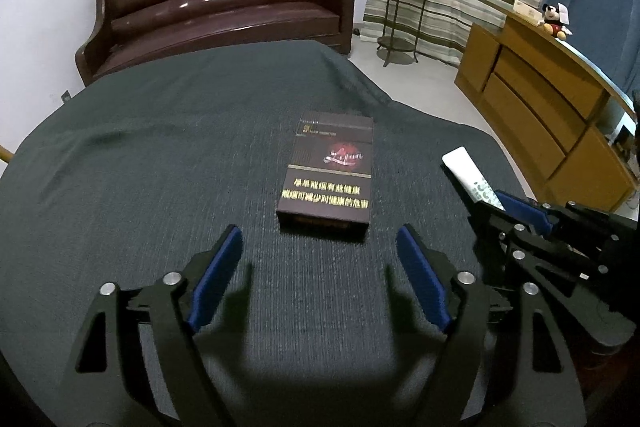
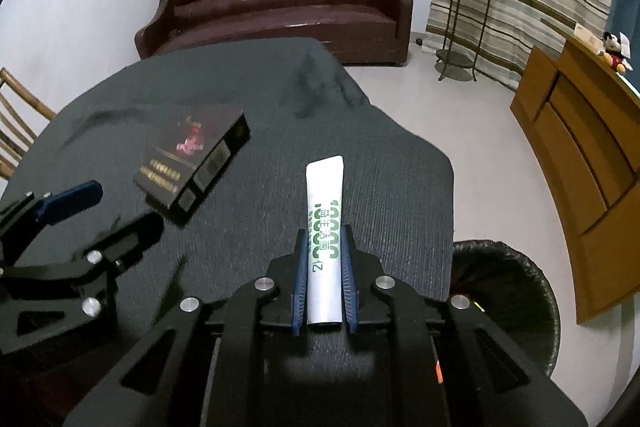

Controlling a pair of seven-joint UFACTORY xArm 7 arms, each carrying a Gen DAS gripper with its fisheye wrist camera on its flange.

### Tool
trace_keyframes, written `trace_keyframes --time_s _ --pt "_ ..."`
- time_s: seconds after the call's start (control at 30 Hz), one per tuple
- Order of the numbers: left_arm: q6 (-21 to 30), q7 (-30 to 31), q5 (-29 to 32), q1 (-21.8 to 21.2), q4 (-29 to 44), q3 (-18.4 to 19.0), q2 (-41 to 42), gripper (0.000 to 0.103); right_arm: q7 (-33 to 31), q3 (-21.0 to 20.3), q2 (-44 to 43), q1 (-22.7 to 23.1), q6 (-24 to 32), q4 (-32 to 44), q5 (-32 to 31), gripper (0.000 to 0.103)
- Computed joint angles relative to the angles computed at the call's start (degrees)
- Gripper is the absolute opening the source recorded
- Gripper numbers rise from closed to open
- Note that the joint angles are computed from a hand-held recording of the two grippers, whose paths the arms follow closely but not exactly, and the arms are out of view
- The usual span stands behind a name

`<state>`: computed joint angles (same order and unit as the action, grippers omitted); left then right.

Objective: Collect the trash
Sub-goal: 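Grasp the white green-printed tube with the right gripper while the left gripper grasps the cigarette box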

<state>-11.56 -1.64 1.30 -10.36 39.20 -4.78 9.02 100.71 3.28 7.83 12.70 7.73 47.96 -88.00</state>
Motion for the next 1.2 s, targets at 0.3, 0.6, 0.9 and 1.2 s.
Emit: trace_keyframes --time_s 0.3,0.6,0.9,1.2 --pt "1.5 4.1 -4.8 -9.7 6.3 8.8 4.8 0.081 4.3 -0.5 2.0 -1.2 -1.4 3.3 -3.5 0.017" --pt "4.7 2.6 -3.0 -9.1 12.5 8.9 9.2 0.081 4.9 -0.6 4.2 -2.0 -2.6 5.4 -3.7 0.017" --pt "6.8 0.3 0.2 -8.7 14.9 9.1 10.8 0.081 6.0 -0.8 4.7 -2.2 -3.5 5.7 -4.9 0.017" --pt "7.4 0.3 2.9 -7.3 15.2 7.3 11.1 0.054 6.2 -0.4 5.0 -2.4 -3.3 5.9 -4.8 0.017"
